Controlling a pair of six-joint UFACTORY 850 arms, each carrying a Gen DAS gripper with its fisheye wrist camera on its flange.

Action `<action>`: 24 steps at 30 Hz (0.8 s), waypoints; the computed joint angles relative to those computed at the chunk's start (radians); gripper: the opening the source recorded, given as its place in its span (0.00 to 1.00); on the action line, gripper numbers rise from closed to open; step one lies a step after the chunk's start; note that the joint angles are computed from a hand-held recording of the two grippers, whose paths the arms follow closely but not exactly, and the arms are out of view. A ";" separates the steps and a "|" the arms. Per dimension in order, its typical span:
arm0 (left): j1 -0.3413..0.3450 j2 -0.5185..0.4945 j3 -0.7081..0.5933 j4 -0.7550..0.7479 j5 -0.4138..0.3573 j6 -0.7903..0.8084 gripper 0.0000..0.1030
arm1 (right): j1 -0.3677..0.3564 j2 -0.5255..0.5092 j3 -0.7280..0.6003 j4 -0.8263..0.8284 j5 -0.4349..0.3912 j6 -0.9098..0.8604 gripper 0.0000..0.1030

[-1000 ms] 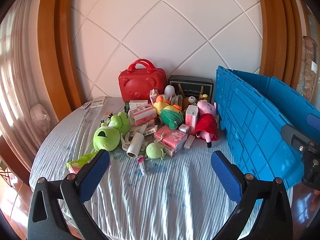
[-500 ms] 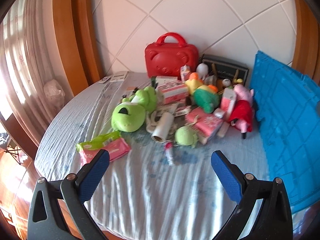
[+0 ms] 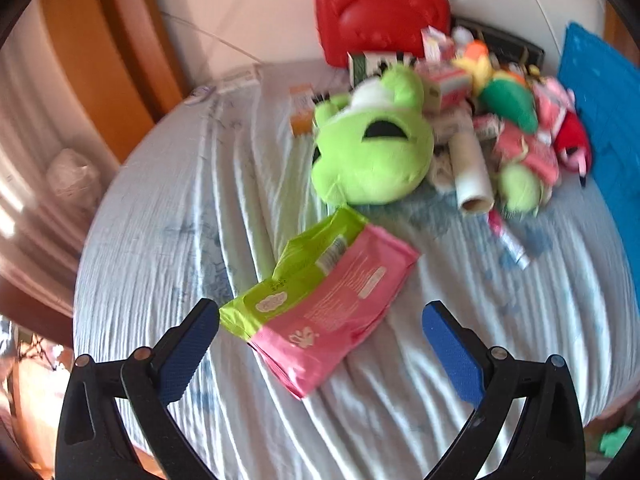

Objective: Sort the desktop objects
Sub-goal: 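Grasp the pink-and-green wipe pack with left tool while right tool grasps the pink ointment tube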

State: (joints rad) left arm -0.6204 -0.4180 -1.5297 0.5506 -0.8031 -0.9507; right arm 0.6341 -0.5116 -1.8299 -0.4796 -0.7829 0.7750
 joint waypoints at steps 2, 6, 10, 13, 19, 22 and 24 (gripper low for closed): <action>0.033 -0.021 0.004 -0.053 0.028 0.113 1.00 | 0.009 -0.045 -0.037 0.026 -0.045 0.007 1.00; 0.088 -0.082 -0.040 -0.160 0.038 0.293 1.00 | 0.027 -0.093 -0.063 0.039 -0.096 0.038 1.00; 0.131 -0.147 -0.101 -0.230 0.012 0.406 1.00 | 0.039 -0.143 -0.104 0.050 -0.147 0.051 1.00; 0.152 -0.198 -0.147 -0.332 -0.019 0.517 1.00 | 0.040 -0.170 -0.125 0.083 -0.173 0.044 1.00; 0.185 -0.163 -0.103 -0.577 0.023 0.568 0.57 | 0.043 -0.239 -0.188 0.129 -0.189 -0.002 1.00; 0.156 -0.122 -0.064 -0.460 0.052 0.463 0.33 | 0.038 -0.288 -0.241 0.181 -0.181 -0.048 1.00; 0.144 -0.094 -0.050 -0.416 0.055 0.403 0.25 | 0.035 -0.326 -0.289 0.225 -0.187 -0.086 1.00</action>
